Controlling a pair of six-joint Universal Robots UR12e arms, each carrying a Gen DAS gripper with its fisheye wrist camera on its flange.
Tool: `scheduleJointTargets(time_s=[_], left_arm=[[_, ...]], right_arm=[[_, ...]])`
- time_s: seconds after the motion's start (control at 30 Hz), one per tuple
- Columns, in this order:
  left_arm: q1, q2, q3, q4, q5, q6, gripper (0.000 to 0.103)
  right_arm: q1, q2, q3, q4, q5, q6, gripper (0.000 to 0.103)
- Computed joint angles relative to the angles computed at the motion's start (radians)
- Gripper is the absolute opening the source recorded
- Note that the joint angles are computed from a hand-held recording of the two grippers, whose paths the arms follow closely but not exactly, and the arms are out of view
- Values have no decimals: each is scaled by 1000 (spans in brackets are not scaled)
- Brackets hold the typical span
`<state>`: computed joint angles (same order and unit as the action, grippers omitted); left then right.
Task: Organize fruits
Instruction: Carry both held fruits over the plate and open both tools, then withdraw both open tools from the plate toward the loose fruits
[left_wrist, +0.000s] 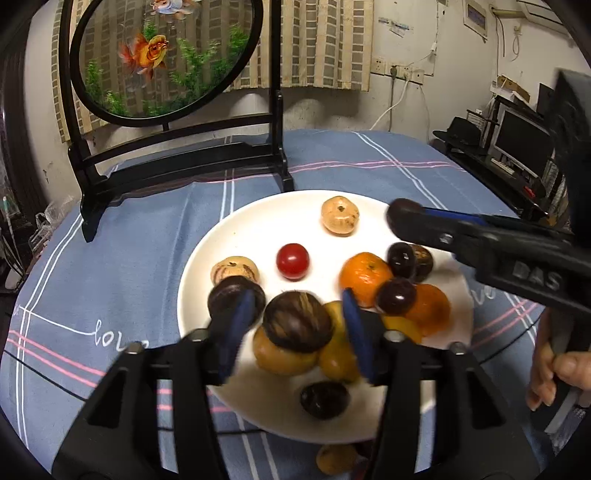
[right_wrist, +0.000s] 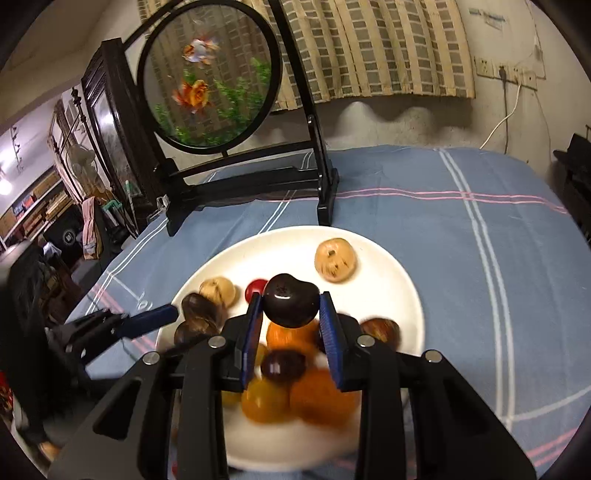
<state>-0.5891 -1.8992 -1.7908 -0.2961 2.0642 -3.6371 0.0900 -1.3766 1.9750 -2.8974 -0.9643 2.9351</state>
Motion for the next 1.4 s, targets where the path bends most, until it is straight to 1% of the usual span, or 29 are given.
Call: scheduleJointTargets(time_s=[0.03, 0.07, 0.1, 0.13, 0.17, 0.23, 0.33, 0.37, 0.43, 0.5, 0.63, 0.67, 0.7, 0.8, 0.97, 1.07, 1.2, 1.27, 1.3, 1.33, 1.4], left_arm=[[1, -2, 0, 2, 8, 0, 65], [4, -2, -2, 5, 7, 1, 67], [6, -1, -4, 9, 4, -1, 68], [7, 0, -6, 12, 5, -4, 71], [8, 0, -7, 12, 7, -5, 72], [10, 1, -10, 10, 6, -8, 72], [7, 4, -13, 12, 9, -11, 73], [4, 5, -13, 14, 16, -11, 77], [-7, 7, -17, 21, 53, -11, 83], [-19, 11, -20, 24, 84, -8, 84], [-41, 26, -36, 33, 112, -7, 84], [-48, 30, -41, 34, 124, -8, 85], [-55, 34, -45, 36, 137, -11, 85], [-74, 44, -59, 43, 167, -25, 90], [-108, 62, -87, 40, 197, -60, 91], [-123, 72, -108, 30, 191, -89, 91], [-142, 86, -133, 17, 177, -125, 92], [-144, 99, -157, 39, 114, -115, 93], [-143, 103, -168, 55, 83, -103, 93], [-144, 110, -184, 79, 36, -78, 93], [-152, 113, -197, 96, 4, -46, 93]], right_arm=[[6, 15, -17, 23, 7, 1, 33], [10, 21, -23, 32, 6, 2, 34], [14, 28, -29, 43, 1, 5, 42], [16, 34, -31, 46, 2, 8, 54], [16, 35, -27, 29, 0, 15, 73], [13, 35, -14, -22, -10, 31, 75], [4, 30, -6, -34, 6, 42, 75], [0, 25, 0, -37, 8, 45, 75], [-8, 15, 8, -27, 15, 47, 75], [-17, -1, 23, -14, 16, 53, 75], [-37, -41, 64, -2, 25, 64, 80], [-45, -56, 82, -7, 31, 66, 87], [-50, -65, 93, -13, 34, 68, 91], [-70, -106, 144, -29, 60, 53, 91], [-101, -165, 217, -37, 88, 24, 91], [-115, -191, 251, -46, 97, 13, 94], [-132, -214, 281, -58, 111, 7, 96], [-143, -225, 294, -46, 113, 6, 97], [-146, -228, 297, -39, 114, 6, 97], [-150, -230, 299, -35, 116, 6, 97], [-155, -234, 302, -30, 112, 11, 97]])
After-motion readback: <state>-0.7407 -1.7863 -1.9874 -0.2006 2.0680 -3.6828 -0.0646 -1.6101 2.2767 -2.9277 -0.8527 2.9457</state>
